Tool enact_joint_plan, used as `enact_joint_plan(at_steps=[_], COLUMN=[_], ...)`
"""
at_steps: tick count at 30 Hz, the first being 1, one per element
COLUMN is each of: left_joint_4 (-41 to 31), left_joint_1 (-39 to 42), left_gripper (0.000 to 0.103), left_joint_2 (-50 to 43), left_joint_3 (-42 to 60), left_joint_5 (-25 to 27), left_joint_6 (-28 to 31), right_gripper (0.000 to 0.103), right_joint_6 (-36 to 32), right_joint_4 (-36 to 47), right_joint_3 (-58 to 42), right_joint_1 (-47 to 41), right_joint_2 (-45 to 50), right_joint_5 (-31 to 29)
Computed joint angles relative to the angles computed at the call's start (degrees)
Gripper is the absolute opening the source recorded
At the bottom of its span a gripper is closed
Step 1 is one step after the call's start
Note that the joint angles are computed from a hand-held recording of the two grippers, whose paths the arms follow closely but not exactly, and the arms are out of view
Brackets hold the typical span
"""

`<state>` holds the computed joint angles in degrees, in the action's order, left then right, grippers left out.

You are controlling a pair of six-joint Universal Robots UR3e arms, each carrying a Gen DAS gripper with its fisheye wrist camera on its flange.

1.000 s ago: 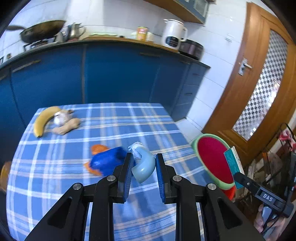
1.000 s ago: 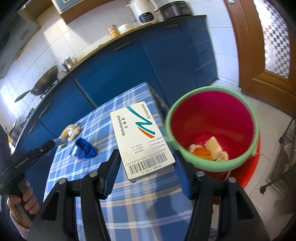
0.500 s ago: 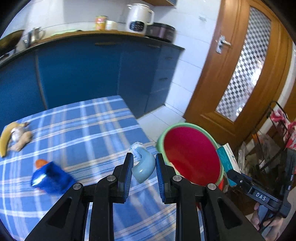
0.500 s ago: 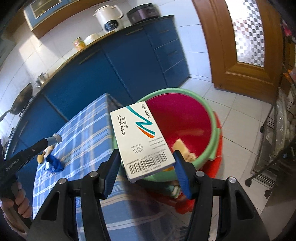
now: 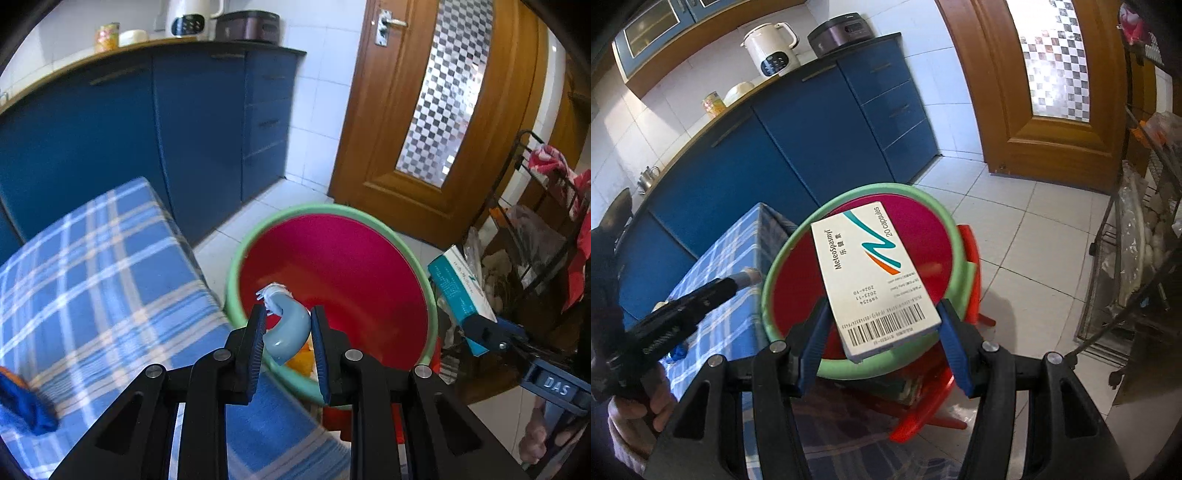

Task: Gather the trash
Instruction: 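Open the left tool to drop the tube while the right tool drops the box, then move both tools back over the table toward the blue and orange cloths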

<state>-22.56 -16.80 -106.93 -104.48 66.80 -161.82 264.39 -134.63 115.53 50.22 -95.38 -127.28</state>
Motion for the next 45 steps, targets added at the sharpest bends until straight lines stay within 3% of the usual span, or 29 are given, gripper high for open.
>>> enact_joint_plan(at_steps=[5,7,9,31,45], left_joint_4=[1.14,0.57,1.22,1.82,-2.38], left_joint_1=[-1.79,-2.22,-2.15,3.44,16.65], left_gripper=[0.026,0.039,0.046,0.046,0.046], left_joint_2=[-3.42,-4.29,-4.63,0.82,15.41], left_joint_3=[1.89,2.77,2.68,-2.12,-13.00], left_joint_5=[1.62,2.41,2.52,1.17,-1.76], left_joint_6=[-0.11,-0.42,-1.27,-4.52,-1.16], right_gripper=[0.060,0.060,0.060,0.061,0.061], right_joint_6=[0.04,-0.12,-0.41,-4.93,-2.75], right_joint_4=[-1.02,-1.74,-2.31,-8.63,-2.05], right_joint_3=[2.28,3.01,3.45,2.82,-7.44], right_joint_1=[-0.54,-0.91,-1.22,-4.27,1.19], right_joint_2=[-1.02,-1.19,-1.26,3.07,6.82], right_joint_5=[0.36,0.72,1.03,2.40,-1.73])
